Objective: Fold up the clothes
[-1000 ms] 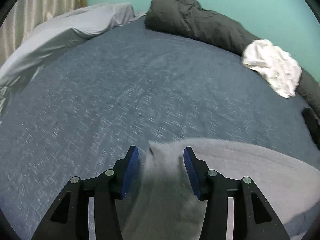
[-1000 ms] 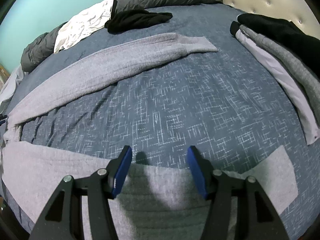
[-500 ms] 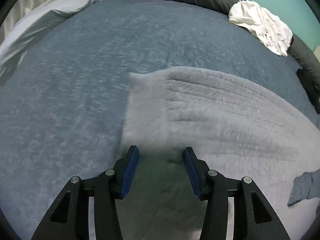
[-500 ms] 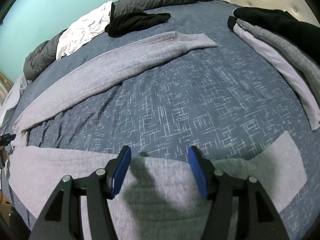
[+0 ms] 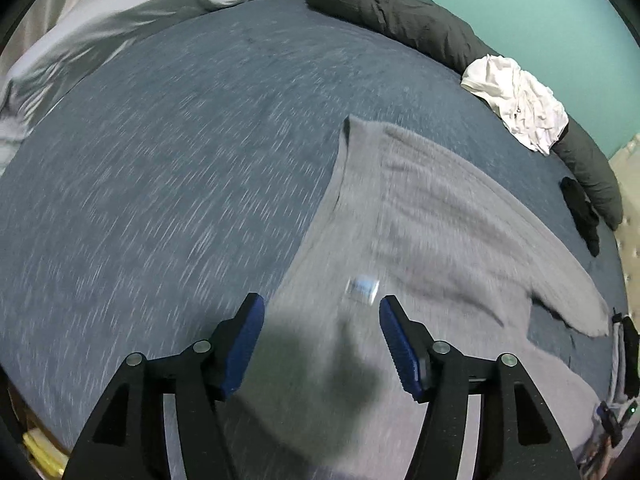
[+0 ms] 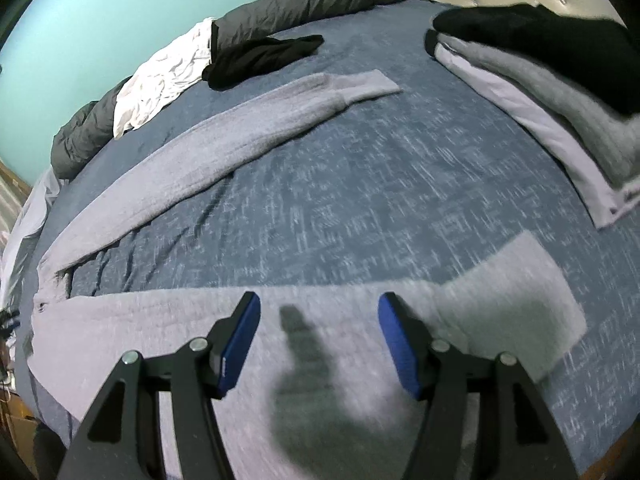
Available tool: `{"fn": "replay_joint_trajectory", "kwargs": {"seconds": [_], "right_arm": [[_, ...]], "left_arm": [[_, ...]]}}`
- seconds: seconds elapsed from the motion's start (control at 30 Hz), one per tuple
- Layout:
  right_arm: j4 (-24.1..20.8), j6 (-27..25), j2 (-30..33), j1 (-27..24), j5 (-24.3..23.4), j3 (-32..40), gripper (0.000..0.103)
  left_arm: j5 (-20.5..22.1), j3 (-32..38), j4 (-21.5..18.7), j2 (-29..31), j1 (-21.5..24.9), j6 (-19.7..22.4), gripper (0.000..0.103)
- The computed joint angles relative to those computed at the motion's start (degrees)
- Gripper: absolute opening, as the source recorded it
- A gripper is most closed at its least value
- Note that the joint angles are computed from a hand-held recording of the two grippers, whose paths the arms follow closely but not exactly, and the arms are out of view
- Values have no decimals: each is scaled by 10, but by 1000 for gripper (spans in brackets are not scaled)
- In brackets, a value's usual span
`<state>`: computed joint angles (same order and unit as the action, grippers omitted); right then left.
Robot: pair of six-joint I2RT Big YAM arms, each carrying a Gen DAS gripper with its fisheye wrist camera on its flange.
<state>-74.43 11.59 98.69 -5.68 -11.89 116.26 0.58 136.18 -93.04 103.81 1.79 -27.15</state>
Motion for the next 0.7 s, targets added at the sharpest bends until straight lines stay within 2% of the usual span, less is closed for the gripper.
{"fn": "replay_joint_trajectory", "kwargs": {"seconds": [0.1, 0.3, 0.43, 0.7], "right_arm": [[0, 2, -13, -8, -5, -14, 62], [-17, -10, -39, -29, -23, -32, 63], [-31, -23, -57, -43, -31, -45, 65], [-49, -19, -94, -81, -49, -93, 67]], "left_arm": [[10, -103, 34, -65, -2, -12, 65], [23, -217, 69, -129, -5, -39, 66], [32, -259, 89, -153, -15, -53, 66], [52, -279, 108, -162, -34, -68, 66]]}}
